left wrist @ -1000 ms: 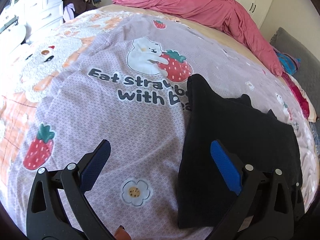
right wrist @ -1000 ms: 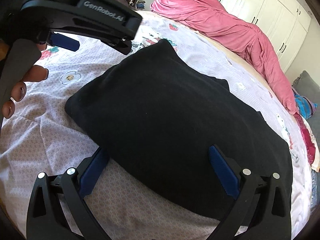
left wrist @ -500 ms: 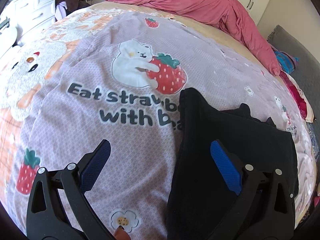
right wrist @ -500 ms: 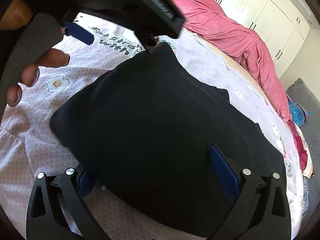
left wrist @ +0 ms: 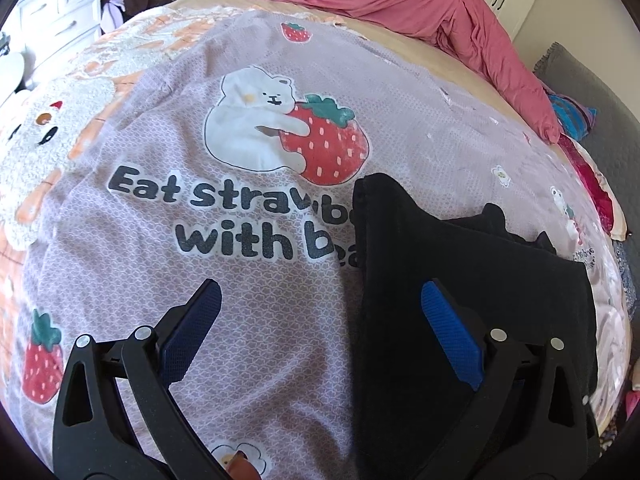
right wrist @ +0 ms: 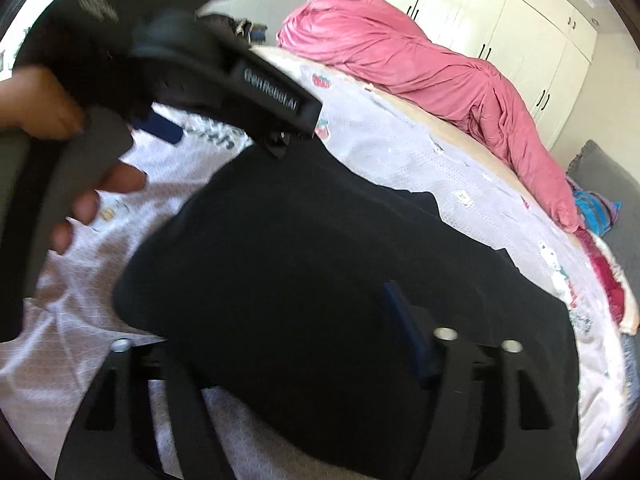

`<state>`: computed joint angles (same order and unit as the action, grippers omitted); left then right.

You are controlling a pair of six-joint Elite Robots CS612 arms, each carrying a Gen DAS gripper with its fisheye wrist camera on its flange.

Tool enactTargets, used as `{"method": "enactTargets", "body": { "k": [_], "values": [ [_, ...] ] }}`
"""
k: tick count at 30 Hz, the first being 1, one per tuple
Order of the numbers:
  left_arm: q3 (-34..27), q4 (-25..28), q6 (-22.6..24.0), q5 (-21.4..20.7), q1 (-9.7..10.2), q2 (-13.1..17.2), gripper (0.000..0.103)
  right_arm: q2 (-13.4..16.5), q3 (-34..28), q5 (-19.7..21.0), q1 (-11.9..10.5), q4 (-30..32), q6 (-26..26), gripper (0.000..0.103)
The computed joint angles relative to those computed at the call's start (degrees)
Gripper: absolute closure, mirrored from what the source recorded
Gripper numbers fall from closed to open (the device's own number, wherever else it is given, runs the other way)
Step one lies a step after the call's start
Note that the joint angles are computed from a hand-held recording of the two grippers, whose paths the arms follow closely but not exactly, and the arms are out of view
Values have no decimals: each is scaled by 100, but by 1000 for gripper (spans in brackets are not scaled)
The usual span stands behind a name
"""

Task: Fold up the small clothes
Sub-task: 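Grasp the black shirt's edge with both grippers and lift it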

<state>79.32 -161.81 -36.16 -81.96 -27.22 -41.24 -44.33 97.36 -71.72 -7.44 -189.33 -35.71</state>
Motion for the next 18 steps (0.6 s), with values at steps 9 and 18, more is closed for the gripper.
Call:
{"method": "enactTargets", "body": {
  "k": [9,18],
  "values": [
    [-115,-130,-186,-681,94,105,9,-144,142,792,-236,-10,487,78],
    [-148,-757,-505,-1686,156,241,9,-262,284,1459,-483,-9,1163,81]
  ]
}}
